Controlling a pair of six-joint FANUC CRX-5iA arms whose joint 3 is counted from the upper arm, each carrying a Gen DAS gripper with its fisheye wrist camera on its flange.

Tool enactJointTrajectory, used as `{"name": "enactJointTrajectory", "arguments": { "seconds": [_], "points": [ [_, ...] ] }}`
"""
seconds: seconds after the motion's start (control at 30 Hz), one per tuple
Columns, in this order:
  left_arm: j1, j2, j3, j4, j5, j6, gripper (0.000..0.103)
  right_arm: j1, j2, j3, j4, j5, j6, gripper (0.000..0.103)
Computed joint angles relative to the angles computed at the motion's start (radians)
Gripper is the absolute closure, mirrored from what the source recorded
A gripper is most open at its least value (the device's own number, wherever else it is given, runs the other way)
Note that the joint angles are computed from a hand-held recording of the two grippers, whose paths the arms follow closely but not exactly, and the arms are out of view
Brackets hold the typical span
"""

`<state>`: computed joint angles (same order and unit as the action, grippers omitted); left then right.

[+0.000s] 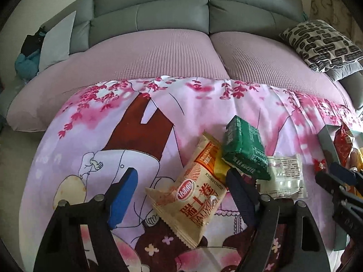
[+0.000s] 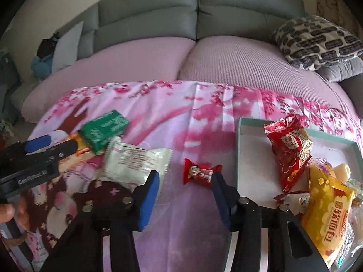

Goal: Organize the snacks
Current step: 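Move left tool to yellow Swiss-roll pack while right tool approaches small red candy, then close left tool on Swiss-roll pack while right tool grasps the red candy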

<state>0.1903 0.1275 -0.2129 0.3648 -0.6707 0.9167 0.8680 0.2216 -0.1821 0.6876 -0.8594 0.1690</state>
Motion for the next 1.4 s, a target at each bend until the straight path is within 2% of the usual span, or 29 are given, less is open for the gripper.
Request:
{"name": "enactJointTrajectory", "arguments": {
  "seconds": [0.07,0.13,0.23,0.3,0.37,0.4,0.6,0.67,0.7,0.87,0.93,0.97,1.03,1.1,1.3,1.37,1.4],
  "points": [
    [0.003,0.003,-0.009,0.033,0.004,-0.02,0.022,-0.006,0.009,0.011,-0.015,-0.005,0.015,0.059],
    [0.003,0.011,-0.011,0.059,0.0,-0.04,0.032,-0.008,0.023,0.027,-0.025,-0.017,0.03,0.059],
    [0.001,0.011,-0.015,0.062,0.007,-0.044,0.033,-0.006,0.052,0.063,-0.039,-0.058,0.066,0.06],
    [0.001,0.014,-0.018,0.076,0.007,-0.056,0.036,-0.007,0.065,0.079,-0.049,-0.076,0.086,0.064],
    [0.004,0.015,-0.024,0.102,0.001,-0.079,0.041,-0.009,0.07,0.083,-0.054,-0.083,0.09,0.076],
    [0.005,0.013,-0.031,0.114,0.004,-0.088,0.043,-0.008,0.071,0.082,-0.049,-0.085,0.086,0.078],
    [0.023,-0.013,-0.08,0.192,0.012,-0.095,0.056,-0.004,0.052,0.058,-0.031,-0.051,0.075,0.08],
    [0.03,-0.025,-0.1,0.22,0.013,-0.097,0.064,0.001,0.039,0.043,-0.019,-0.035,0.061,0.08],
    [0.034,-0.03,-0.113,0.246,0.011,-0.109,0.078,0.003,0.033,0.038,-0.015,-0.031,0.056,0.08],
    [0.031,-0.045,-0.126,0.236,0.013,-0.087,0.078,0.013,0.003,0.013,-0.006,-0.012,0.027,0.08],
    [0.019,-0.047,-0.119,0.195,0.025,-0.067,0.075,0.017,-0.004,0.008,-0.009,-0.009,0.024,0.08],
    [0.017,-0.047,-0.118,0.186,0.027,-0.059,0.072,0.017,-0.007,0.005,-0.01,-0.007,0.022,0.08],
    [0.01,-0.031,-0.092,0.141,-0.003,-0.029,0.058,0.02,-0.013,0.0,-0.015,-0.001,0.019,0.08],
    [-0.003,-0.029,-0.081,0.09,-0.001,-0.011,0.054,0.021,-0.018,-0.005,-0.018,0.001,0.016,0.08],
    [-0.04,-0.005,-0.028,-0.081,0.003,0.106,0.053,0.019,-0.032,-0.019,-0.023,0.008,0.007,0.08],
    [-0.045,-0.012,-0.039,-0.092,0.026,0.119,0.054,0.019,-0.036,-0.022,-0.025,0.012,0.007,0.08],
    [-0.041,-0.016,-0.043,-0.083,0.024,0.129,0.058,0.02,-0.038,-0.025,-0.024,0.014,0.005,0.08]
  ]
}}
